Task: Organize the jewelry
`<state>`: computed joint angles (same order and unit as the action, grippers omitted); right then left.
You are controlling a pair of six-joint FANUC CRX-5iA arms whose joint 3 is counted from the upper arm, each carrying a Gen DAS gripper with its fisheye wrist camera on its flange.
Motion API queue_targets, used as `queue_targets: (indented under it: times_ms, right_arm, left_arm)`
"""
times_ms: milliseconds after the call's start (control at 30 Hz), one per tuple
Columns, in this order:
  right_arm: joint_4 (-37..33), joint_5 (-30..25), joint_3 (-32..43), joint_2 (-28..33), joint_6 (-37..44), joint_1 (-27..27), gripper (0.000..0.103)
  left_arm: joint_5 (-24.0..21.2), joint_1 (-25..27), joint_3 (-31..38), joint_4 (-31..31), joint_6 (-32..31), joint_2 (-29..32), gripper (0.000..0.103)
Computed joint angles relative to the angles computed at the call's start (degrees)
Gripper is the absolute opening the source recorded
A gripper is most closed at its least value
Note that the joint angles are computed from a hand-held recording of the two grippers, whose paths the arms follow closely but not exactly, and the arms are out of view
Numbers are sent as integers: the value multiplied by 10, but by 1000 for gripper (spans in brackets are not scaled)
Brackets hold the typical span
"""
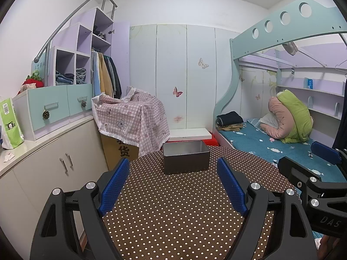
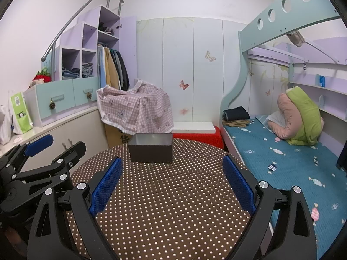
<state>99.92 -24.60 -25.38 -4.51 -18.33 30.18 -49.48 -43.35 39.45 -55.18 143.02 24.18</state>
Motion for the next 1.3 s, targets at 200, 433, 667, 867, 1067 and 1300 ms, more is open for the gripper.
queue_targets:
  times_ms: [200,433,667,867,1067,1300]
  right_arm:
    - [0,1,0,0,-1,-1,90]
    - [2,2,-2,-1,-3,-3,90]
    - [5,6,-6,-4,-4,-7,90]
    - [2,5,-4,-2,-2,-6,90]
    - [-1,5,-3,-2,1,-6,90]
    - [0,7,-5,-4,0,-7,90]
  left_arm:
    - [-1,-1,1,-1,0,0,80]
    - [-1,0,1,1,0,1,80]
    - [-3,-2,4,0,0,2,80]
    - [-6,-4,6,-1,2,4,80]
    - [-6,-4,5,-2,3,4,80]
    - [-6,-3,4,0,4,3,80]
